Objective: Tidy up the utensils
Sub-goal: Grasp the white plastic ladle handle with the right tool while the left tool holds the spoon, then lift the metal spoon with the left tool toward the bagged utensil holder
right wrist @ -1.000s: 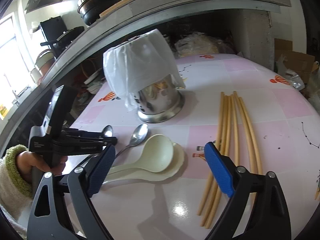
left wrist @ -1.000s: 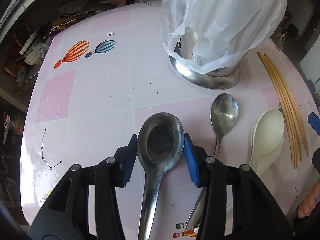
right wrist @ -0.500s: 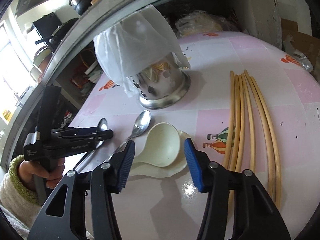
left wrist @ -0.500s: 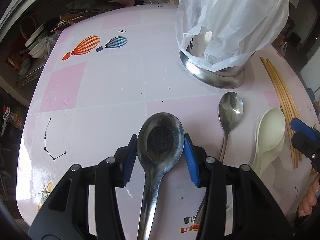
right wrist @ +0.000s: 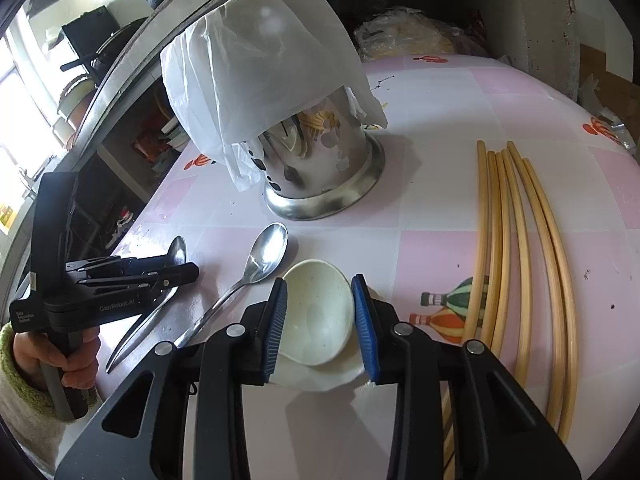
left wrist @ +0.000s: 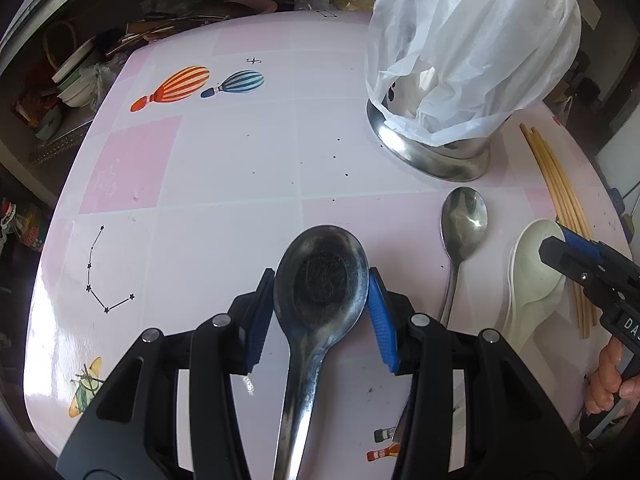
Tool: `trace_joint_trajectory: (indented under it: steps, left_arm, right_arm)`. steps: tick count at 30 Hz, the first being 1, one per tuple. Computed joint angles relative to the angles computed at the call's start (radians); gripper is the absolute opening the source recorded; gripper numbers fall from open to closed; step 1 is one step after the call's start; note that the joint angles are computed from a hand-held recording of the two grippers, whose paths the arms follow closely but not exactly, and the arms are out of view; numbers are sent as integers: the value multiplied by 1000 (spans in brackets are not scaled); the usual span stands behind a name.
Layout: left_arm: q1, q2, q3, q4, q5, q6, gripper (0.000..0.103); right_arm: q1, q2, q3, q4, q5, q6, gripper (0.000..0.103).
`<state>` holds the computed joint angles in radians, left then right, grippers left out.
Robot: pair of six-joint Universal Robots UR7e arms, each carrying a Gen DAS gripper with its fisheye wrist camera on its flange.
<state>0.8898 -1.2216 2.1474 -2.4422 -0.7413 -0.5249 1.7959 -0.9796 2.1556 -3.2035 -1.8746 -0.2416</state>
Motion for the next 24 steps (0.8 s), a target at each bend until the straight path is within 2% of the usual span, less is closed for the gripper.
trace_joint_trajectory:
  steps: [6, 10, 15, 24]
  left_arm:
    - [4, -3, 4, -12, -2, 7, 43]
    - [4, -2, 4, -17, -2, 10, 43]
    - [4, -5, 10, -25, -3, 9, 43]
    - [2, -8, 19, -39, 0, 10, 43]
  right_arm:
    - [-9, 13, -26, 39, 8, -13, 20]
    - [-2, 26, -38, 57, -4, -43, 19]
    - [5, 33, -39, 60, -6, -82, 8]
    - [11, -1, -17, 60, 58, -96, 5]
